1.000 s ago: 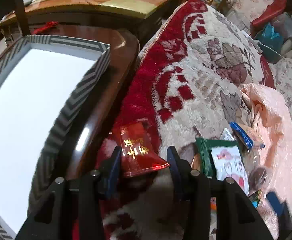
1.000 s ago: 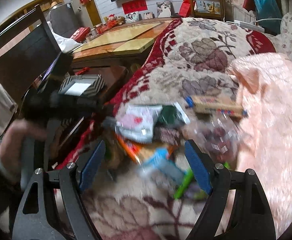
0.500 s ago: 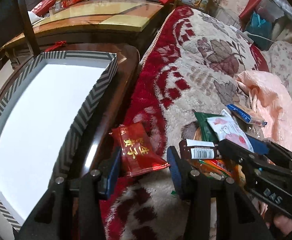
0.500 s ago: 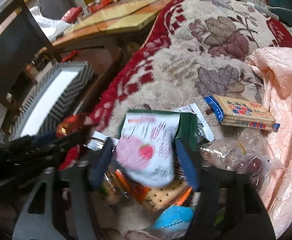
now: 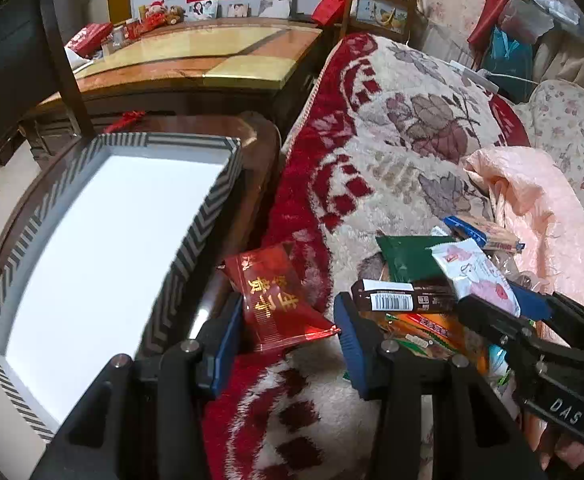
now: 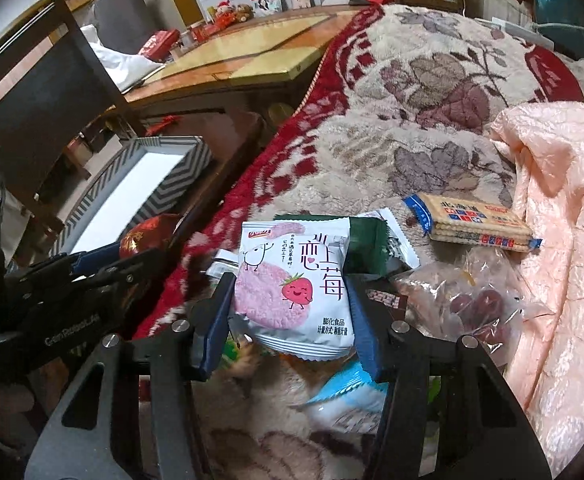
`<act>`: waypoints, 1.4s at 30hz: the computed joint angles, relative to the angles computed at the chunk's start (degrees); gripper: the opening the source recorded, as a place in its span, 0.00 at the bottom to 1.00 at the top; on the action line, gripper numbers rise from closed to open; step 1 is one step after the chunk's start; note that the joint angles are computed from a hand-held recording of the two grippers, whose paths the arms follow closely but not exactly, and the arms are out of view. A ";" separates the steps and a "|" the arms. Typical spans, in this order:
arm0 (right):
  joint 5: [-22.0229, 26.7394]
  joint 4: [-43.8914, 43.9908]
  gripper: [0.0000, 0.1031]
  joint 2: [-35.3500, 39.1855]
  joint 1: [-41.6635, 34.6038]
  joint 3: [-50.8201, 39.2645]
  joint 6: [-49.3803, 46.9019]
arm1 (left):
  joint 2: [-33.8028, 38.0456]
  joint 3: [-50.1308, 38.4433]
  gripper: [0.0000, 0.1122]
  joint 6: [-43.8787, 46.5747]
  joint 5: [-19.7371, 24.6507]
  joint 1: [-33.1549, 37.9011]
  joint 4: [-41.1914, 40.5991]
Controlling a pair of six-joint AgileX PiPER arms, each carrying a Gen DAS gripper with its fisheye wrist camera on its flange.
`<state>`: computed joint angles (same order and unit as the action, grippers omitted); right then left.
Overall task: Organize snacks
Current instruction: 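Grasp the red gold-print packet with left gripper while right grasps the white strawberry packet, then carry both packets over the striped tray and open both grippers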
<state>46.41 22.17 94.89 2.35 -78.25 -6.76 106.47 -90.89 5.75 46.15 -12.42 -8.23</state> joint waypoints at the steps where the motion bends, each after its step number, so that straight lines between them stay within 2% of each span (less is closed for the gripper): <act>1: -0.03 -0.20 0.51 -0.16 0.35 -0.09 0.31 | -0.15 -0.11 0.43 0.20 0.08 0.16 0.03; 13: 1.22 -2.48 0.51 1.64 6.99 -5.91 3.26 | -2.77 0.65 0.43 2.19 -0.79 4.59 1.00; 29: 4.70 -4.34 0.51 7.93 14.59 -16.09 5.85 | -1.22 -0.61 0.43 4.12 -0.64 12.85 0.52; 35: 7.41 -3.75 0.51 13.45 17.89 -24.93 5.50 | 1.63 -3.79 0.43 4.14 0.91 17.04 0.65; 42: 12.88 -3.62 0.51 24.07 22.62 -40.33 5.38 | 5.35 -7.47 0.43 3.40 2.85 20.78 0.98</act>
<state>59.29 18.55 118.96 24.97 -118.58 -1.38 111.81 -98.36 9.15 49.00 8.35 -7.25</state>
